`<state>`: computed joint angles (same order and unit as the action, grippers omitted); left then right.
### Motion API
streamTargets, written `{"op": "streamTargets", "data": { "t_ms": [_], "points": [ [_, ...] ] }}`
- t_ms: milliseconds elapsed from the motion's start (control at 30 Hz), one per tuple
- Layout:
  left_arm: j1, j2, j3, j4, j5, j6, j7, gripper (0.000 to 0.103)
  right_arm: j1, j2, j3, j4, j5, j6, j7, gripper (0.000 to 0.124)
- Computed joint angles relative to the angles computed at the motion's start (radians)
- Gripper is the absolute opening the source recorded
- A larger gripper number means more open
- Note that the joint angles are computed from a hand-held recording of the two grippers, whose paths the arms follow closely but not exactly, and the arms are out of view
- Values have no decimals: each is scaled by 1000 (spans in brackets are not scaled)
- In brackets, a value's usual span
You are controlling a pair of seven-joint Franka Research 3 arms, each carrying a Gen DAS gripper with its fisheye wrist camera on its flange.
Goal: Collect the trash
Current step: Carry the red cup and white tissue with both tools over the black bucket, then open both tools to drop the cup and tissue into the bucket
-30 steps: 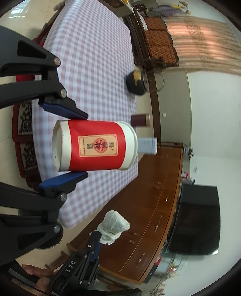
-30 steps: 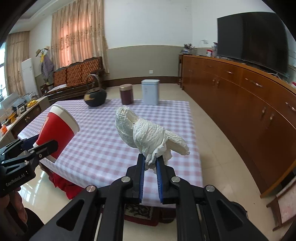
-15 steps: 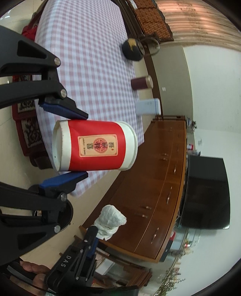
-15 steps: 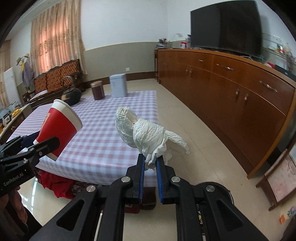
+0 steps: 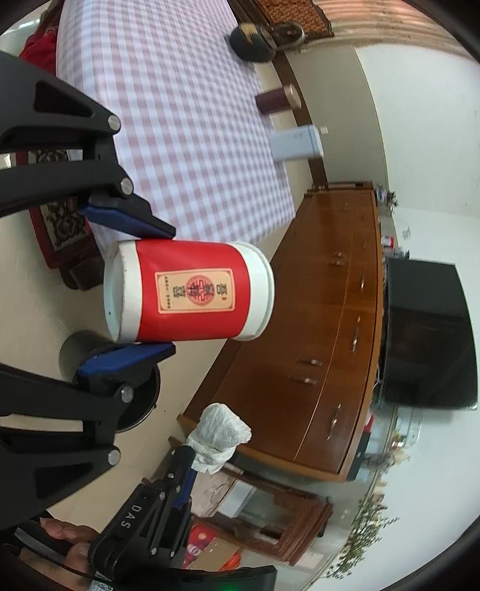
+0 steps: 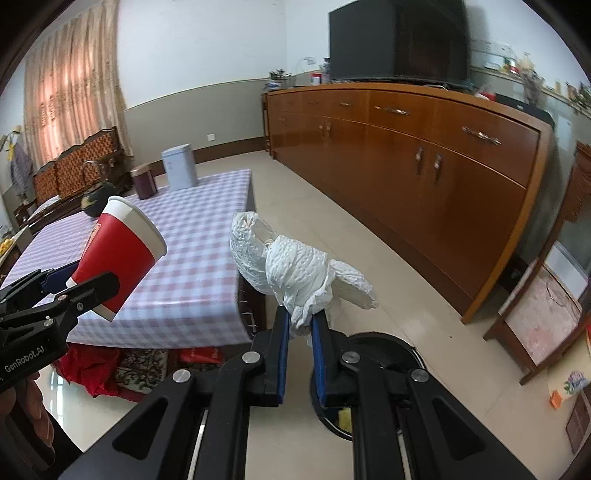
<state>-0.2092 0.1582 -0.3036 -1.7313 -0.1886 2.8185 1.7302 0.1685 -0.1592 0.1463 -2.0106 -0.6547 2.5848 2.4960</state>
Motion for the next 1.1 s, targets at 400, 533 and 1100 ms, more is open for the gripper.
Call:
{"op": "streamTargets", "data": {
  "t_ms": [400, 533, 1100],
  "points": [
    [-31, 101, -53, 82, -10, -66, 74, 57, -81, -86, -12, -150, 38, 7, 22, 13],
    [-47, 151, -69, 123, 1, -104, 89, 57, -109, -102, -15, -201, 57, 23, 20, 13],
    [-162, 404, -61, 364, 128, -323, 27, 57, -141, 0, -91, -320, 266, 137, -268, 13]
  ]
}}
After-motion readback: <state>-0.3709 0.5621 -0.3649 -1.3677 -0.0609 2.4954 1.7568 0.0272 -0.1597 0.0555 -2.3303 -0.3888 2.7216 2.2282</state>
